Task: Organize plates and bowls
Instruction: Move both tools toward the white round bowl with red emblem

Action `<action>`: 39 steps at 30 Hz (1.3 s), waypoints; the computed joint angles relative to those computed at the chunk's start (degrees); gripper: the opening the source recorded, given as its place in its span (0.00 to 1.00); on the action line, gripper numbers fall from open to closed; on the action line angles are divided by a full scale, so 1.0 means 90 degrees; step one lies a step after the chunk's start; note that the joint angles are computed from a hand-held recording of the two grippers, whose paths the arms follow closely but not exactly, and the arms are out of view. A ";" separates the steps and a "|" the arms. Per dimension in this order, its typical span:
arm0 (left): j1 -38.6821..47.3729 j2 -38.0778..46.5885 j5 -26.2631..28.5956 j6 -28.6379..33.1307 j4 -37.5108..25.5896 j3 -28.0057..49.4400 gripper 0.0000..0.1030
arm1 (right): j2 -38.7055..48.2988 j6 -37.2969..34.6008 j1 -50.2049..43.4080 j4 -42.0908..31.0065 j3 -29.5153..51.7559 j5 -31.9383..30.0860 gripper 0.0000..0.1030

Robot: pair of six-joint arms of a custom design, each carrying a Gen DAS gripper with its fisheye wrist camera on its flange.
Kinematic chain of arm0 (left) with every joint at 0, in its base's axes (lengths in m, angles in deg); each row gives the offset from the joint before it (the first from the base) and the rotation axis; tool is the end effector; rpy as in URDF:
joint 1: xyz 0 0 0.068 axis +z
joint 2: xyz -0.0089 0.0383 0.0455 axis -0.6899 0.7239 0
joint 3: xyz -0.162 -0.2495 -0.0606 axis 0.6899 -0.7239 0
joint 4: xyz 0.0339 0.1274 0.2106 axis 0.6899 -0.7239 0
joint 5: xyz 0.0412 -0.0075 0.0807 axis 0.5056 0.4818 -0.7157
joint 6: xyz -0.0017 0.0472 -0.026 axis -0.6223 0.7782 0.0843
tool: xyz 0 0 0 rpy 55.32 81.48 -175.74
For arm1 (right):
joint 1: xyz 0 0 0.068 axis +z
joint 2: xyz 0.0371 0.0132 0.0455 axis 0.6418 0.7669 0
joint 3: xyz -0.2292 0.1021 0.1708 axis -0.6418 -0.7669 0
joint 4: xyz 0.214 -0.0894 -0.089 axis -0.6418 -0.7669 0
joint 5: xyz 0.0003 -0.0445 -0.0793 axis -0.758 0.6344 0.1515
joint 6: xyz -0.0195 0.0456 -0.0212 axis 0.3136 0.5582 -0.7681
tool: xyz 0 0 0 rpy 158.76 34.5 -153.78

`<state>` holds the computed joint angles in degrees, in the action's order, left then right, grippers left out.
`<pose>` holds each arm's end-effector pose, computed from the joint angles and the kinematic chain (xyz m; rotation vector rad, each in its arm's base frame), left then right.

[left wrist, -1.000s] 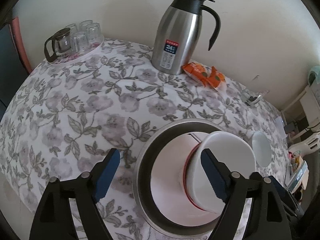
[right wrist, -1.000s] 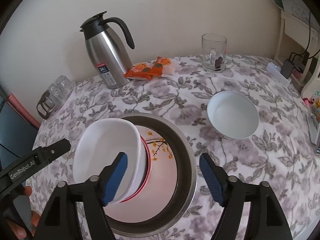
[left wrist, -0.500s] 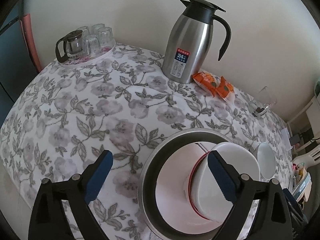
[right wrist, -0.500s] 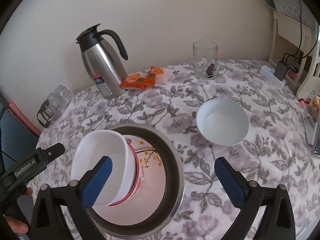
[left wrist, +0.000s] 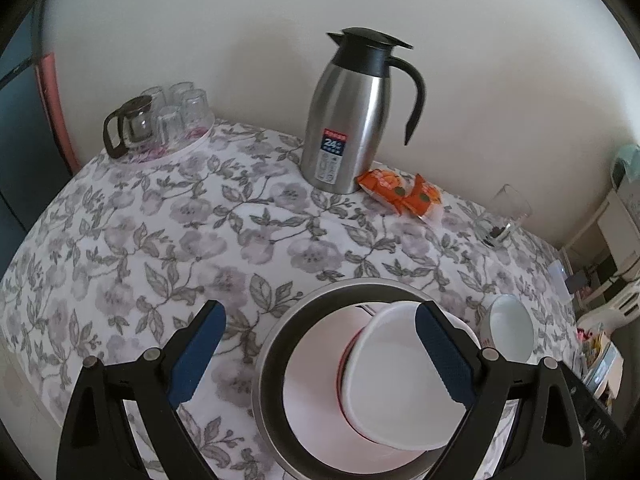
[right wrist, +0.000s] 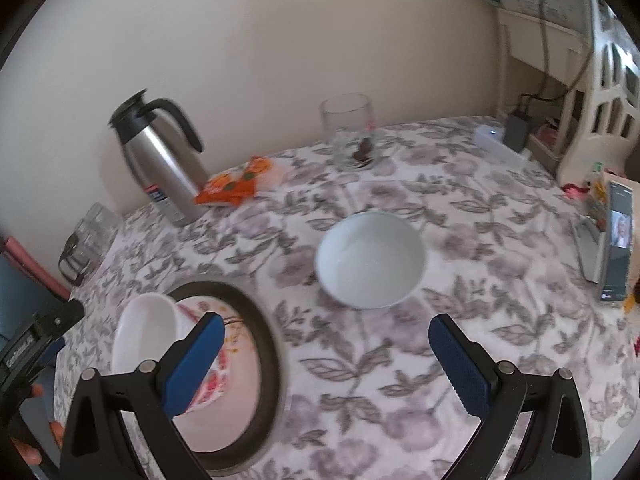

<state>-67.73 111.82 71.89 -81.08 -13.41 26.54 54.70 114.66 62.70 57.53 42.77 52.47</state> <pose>0.3259 -0.1382 0.2214 -0.2062 2.4916 -0.1472 0.2646 0.1021 0.1893 0.4394 2.4304 0.1707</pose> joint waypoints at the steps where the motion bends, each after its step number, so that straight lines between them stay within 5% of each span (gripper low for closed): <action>1: -0.0039 -0.0005 -0.0020 0.0003 -0.0018 0.0018 0.93 | -0.0055 -0.0043 -0.0089 0.0009 -0.0051 -0.0013 1.00; 12: -0.0601 0.0045 -0.0036 0.0089 -0.0174 0.0505 0.93 | -0.0547 -0.0347 -0.1316 0.0049 -0.0534 -0.0355 1.00; 24: -0.1556 0.1284 0.0424 -0.0200 -0.1311 0.2678 0.93 | -0.0485 -0.0575 -0.2073 0.0981 -0.0908 -0.0992 1.00; 39: -0.1808 0.3316 0.0979 -0.0843 -0.2309 0.4932 0.93 | 0.0830 -0.0424 -0.3051 0.1929 -0.0991 -0.2059 1.00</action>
